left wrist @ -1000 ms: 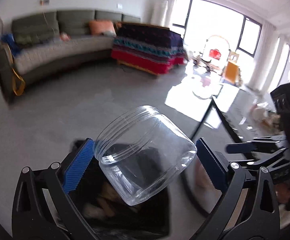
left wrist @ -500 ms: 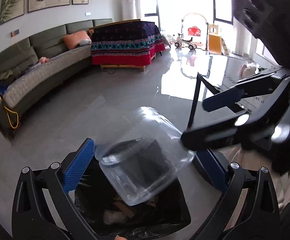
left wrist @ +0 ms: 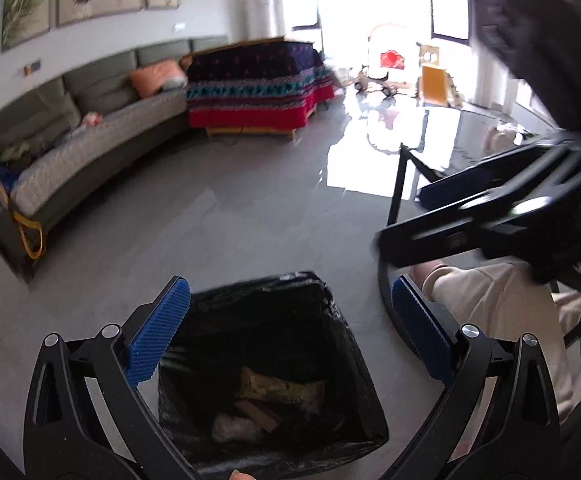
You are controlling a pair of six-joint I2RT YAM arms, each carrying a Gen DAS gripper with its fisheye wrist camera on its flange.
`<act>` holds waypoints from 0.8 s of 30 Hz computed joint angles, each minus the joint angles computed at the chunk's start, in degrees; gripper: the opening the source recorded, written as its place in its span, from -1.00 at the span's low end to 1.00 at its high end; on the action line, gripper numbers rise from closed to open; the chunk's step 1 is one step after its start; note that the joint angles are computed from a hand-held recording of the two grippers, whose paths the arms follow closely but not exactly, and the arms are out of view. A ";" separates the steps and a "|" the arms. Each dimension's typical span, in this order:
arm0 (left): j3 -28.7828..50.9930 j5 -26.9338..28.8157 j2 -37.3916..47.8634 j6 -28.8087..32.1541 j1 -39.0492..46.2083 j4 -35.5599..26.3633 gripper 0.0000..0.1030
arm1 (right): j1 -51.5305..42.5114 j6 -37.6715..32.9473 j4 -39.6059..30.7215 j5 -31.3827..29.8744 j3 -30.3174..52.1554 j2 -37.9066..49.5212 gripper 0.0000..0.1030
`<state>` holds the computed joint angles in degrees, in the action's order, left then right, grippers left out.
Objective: Collect trash
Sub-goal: 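Return both tools to the table and grasp the white sock with the left tool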
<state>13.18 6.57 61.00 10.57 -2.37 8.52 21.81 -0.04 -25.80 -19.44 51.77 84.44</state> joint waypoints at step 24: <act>32.44 -8.49 27.57 -23.67 -24.54 -12.68 0.89 | -45.54 -20.79 -10.25 -12.31 -0.16 -5.45 0.59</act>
<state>45.63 -1.93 88.57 -13.10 -26.91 -4.16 -23.73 -20.83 -36.04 -31.75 51.62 78.99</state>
